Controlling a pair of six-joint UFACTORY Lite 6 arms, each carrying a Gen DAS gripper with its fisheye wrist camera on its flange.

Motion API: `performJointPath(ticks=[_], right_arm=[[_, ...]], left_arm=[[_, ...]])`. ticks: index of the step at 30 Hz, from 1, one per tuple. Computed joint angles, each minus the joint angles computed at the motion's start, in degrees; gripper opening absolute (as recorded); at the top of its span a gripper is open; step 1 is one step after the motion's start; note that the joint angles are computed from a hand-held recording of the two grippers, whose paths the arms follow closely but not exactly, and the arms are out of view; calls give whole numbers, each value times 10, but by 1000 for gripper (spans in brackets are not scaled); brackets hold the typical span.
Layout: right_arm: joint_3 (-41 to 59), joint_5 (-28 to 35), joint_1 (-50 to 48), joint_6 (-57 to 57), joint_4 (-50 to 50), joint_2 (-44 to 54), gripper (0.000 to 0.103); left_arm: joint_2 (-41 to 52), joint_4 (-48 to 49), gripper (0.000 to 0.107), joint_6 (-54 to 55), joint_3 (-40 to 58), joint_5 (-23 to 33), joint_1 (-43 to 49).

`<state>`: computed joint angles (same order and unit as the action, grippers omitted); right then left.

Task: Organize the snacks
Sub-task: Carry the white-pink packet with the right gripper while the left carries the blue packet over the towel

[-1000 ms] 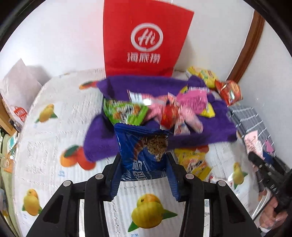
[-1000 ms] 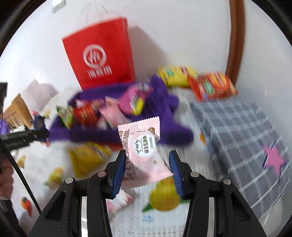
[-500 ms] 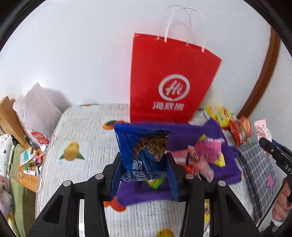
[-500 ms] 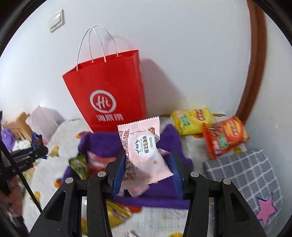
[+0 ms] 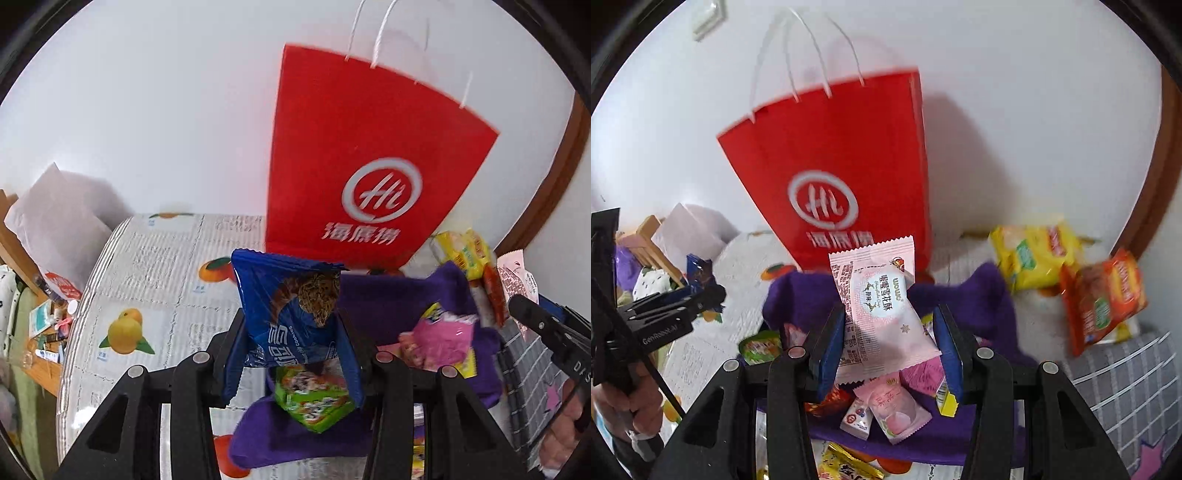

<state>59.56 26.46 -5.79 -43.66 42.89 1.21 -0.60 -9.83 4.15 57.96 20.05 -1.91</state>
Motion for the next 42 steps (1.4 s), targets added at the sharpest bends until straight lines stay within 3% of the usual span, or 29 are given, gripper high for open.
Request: performJointPath(ticks=[4,10,19,35,42], right_arm=[[29,26,-16,5,1,54,47],[18,55,-28,-2,2,41,47],[33,44,13,70,-65,63,47],[66,34,54,149,-152,147,47],[87,46,54,136,-129,195,47]], left_arm=[[39,-69,43,66,14,7,21],[51,-131,43,125,18,22,30],[45,-100,43,96,18,19,12],[46,-149,43,139,15,27,30],[48,-157,43,149,13,26,32]])
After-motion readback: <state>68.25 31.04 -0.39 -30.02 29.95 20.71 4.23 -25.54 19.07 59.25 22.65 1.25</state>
